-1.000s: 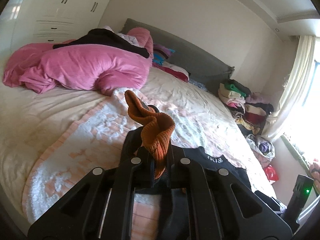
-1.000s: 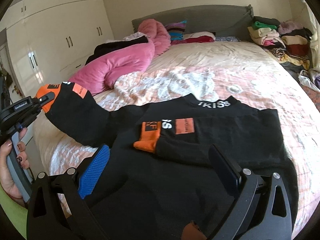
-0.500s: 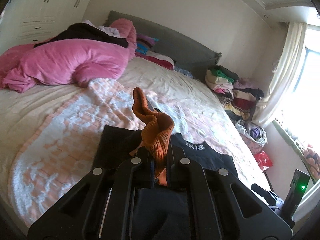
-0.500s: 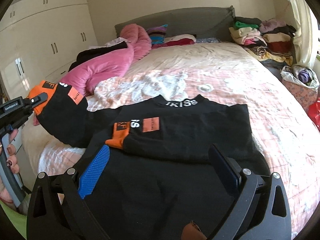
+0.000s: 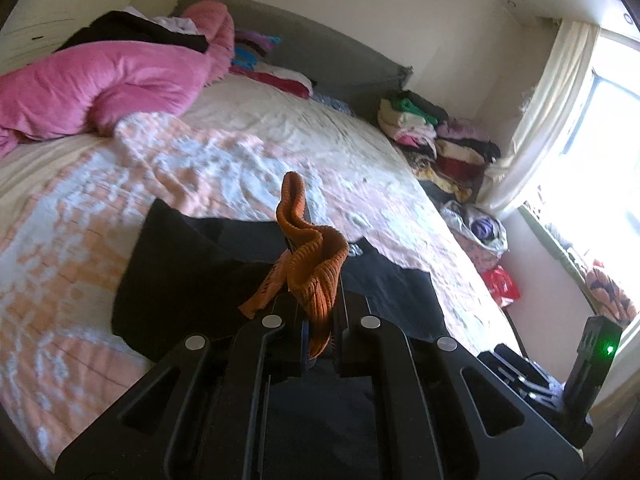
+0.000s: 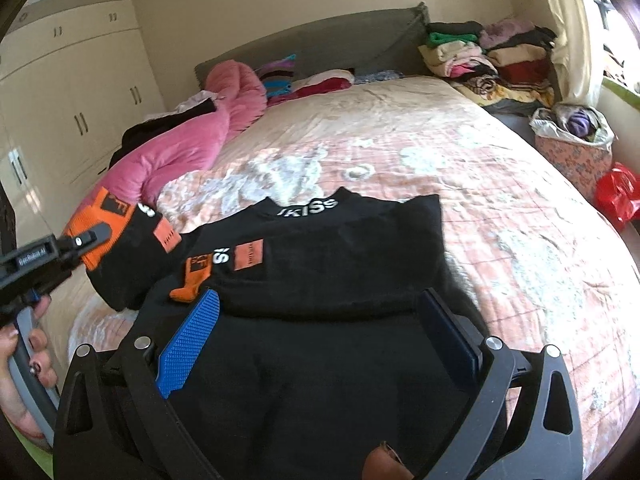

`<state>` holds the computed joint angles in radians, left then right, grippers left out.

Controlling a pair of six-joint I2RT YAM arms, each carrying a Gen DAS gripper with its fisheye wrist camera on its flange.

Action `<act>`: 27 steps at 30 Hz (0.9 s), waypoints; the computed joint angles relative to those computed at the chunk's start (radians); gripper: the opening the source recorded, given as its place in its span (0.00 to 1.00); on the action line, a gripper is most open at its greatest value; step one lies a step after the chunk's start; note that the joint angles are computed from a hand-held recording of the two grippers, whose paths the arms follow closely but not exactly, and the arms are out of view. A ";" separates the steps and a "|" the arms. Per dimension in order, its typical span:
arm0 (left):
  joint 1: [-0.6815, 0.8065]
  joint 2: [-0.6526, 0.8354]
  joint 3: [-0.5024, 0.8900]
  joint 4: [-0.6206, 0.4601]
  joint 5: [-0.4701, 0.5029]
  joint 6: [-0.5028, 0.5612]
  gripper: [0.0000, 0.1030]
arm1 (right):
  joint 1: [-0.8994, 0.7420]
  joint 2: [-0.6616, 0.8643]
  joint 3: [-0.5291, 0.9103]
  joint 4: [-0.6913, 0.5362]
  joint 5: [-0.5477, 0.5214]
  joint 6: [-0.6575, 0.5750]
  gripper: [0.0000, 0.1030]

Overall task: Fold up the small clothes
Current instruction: 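Lift the sleeve with the left tool and carry it across the shirt body, then lay the orange cuff on the body and release it from the left tool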

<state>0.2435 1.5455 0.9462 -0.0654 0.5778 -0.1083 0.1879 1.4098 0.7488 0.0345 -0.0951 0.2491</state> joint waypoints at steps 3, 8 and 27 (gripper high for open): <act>-0.040 0.025 0.001 0.001 -0.012 0.010 0.02 | -0.034 -0.005 -0.010 0.002 -0.011 0.002 0.96; -0.104 0.088 0.010 -0.009 -0.038 0.033 0.02 | -0.083 -0.006 -0.017 -0.006 -0.026 0.005 0.96; -0.139 0.221 0.066 -0.188 0.070 0.198 0.47 | -0.107 0.097 0.040 -0.074 -0.041 0.018 0.96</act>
